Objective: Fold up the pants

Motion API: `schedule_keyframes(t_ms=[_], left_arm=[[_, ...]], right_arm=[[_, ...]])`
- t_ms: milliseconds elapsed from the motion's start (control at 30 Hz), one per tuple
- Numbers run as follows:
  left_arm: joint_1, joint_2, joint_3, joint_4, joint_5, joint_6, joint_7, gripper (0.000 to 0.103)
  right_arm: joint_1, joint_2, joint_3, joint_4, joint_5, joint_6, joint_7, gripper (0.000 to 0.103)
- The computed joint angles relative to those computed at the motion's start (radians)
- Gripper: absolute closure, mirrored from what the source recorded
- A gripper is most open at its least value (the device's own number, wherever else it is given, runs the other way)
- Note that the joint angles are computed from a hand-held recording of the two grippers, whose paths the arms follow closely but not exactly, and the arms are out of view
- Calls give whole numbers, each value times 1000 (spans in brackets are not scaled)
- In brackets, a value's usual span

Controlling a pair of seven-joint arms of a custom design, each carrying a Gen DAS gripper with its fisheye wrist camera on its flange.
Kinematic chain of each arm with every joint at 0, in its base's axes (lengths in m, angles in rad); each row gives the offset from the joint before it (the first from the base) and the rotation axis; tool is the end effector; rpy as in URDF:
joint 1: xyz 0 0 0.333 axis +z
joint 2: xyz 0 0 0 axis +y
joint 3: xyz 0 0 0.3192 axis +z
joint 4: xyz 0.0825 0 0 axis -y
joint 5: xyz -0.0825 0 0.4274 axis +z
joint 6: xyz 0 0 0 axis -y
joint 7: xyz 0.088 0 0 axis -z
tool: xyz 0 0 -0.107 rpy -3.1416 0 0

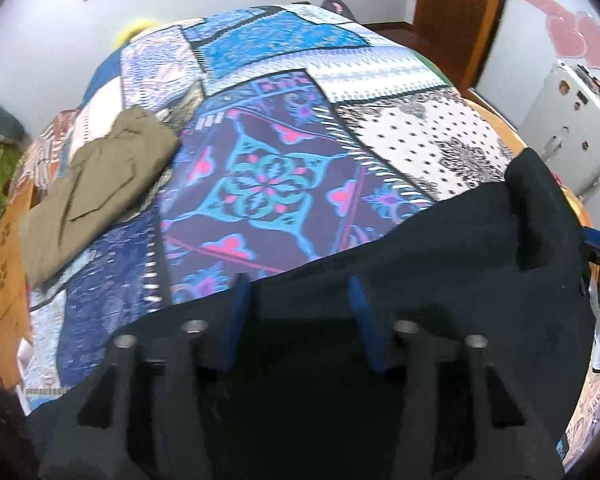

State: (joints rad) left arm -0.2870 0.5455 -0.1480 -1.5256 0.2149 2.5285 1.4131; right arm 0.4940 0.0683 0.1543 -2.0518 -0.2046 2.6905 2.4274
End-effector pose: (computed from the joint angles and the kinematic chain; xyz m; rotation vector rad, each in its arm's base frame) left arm 0.7115 -0.3112 0.3769 -1.5626 2.3185 -0.5221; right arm 0.5095 0.3924 0.4505 -1.7679 1.8653 -0.1955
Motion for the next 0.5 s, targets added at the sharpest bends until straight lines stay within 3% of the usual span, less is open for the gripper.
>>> schedule_keyframes(t_ms=[67, 167, 233, 300, 400, 500], left_arm=[[9, 7, -15, 1, -22, 19, 15, 82], [-1, 13, -12, 9, -19, 22, 18, 98], [-11, 14, -4, 15, -11, 17, 8, 101], [-19, 12, 4, 17, -1, 17, -7, 102], [-30, 3, 21, 11, 24, 29, -43, 103], [-42, -14, 47, -3, 65, 51, -106, 103]], right_arm=[[-2, 15, 2, 6, 25, 10, -18, 55], [7, 25, -9, 6, -23, 38, 19, 57], [15, 24, -23, 2, -103, 66, 81, 77], [9, 28, -23, 5, -102, 84, 73, 90], [2, 27, -20, -3, -72, 130, 44, 93], [3, 4, -17, -4, -80, 99, 20, 93]])
